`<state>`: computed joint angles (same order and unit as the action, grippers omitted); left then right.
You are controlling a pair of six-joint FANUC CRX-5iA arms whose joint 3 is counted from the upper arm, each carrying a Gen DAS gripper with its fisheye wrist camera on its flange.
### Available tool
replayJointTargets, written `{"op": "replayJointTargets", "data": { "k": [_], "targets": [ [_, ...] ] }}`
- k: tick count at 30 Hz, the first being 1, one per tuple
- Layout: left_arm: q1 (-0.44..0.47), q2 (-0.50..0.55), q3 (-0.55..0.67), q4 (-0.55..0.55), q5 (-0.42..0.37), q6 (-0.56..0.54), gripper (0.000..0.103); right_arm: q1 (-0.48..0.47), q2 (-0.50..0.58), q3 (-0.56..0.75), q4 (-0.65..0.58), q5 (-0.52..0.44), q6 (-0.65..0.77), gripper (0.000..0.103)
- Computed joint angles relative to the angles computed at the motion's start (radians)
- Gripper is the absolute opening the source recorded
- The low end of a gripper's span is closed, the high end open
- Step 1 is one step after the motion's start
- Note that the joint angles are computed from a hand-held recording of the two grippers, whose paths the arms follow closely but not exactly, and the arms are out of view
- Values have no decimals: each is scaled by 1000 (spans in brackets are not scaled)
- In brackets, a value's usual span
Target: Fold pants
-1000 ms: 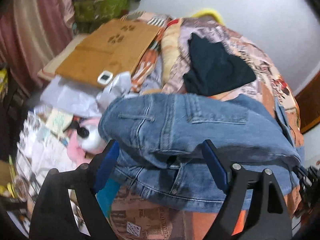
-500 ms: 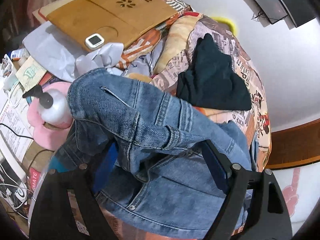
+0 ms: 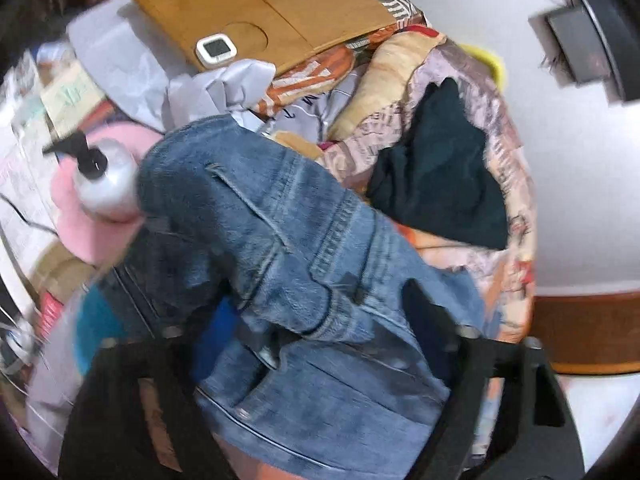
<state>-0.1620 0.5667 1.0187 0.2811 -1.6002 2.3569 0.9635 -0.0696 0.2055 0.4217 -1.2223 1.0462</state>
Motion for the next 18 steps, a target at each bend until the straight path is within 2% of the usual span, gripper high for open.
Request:
{"op": "replayJointTargets", "data": {
  "k": [1, 2, 3, 6, 11, 14, 18],
  "targets": [
    [-14, 43, 87, -40, -69, -23, 42, 0, 1, 2, 1, 0, -1, 6],
    [-26, 62, 133, -66, -103, -56, 39, 0, 0, 2, 4, 2, -7, 6],
    [-36, 56, 136, -86, -102, -90, 34, -2, -1, 2, 6, 4, -8, 6],
    [-60, -33, 45, -157, -23, -168, 25, -4, -3, 5, 22, 11, -17, 6],
    [-112, -205, -124, -284, 153, -317, 24, -12, -4, 55, -3, -1, -31, 6],
    [-127, -286, -245, -310, 230, -377, 24, -12, 5, 74, -34, -33, -19, 6],
    [-95, -325, -387, -251, 227, -394, 25, -19, 2, 69, -95, -52, -5, 9]
  ]
}}
